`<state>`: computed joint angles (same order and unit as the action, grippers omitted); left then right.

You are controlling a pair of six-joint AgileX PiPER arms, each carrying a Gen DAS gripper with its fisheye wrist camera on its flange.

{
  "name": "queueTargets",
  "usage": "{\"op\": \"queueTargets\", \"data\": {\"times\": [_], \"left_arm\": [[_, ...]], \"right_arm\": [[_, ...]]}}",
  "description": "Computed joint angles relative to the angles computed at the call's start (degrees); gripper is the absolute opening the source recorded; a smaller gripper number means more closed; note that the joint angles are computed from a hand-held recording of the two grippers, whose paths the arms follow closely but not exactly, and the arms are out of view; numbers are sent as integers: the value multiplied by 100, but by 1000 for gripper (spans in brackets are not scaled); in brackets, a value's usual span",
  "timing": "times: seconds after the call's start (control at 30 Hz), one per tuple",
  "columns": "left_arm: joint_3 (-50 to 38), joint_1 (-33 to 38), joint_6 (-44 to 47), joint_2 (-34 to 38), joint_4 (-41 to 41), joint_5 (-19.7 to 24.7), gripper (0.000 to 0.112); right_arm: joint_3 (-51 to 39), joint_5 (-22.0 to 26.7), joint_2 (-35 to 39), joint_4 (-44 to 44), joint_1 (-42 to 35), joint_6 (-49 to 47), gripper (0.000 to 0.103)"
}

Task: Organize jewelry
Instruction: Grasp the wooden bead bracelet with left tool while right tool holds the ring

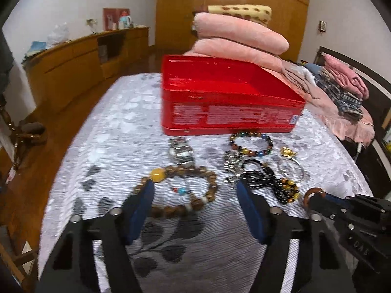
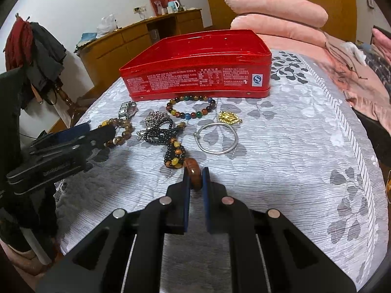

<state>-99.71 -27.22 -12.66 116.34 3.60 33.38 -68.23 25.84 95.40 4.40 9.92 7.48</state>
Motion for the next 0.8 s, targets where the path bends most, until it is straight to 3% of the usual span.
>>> {"op": "queueTargets", "data": {"times": [0.13,0.23,0.3,0.5,0.73,0.8], "left_arm": [[-505,53,350,381,-492,407,47],[-646,43,363,469,-510,520,46],[-704,5,210,502,-329,592,30],[-361,200,636,292,-867,440,11],[-82,249,492,80,-728,443,14],[-371,185,427,262,-567,720,34]], "right_arm": [[11,2,-2,83,-60,-92,8],[27,-2,12,128,-116,-109,8],[16,5,37,202,-142,-157,8],[13,3,56,326,-114,-285,8],[-1,14,72,368,-147,-324,8],[-21,31,92,375,-131,-335,8]]}}
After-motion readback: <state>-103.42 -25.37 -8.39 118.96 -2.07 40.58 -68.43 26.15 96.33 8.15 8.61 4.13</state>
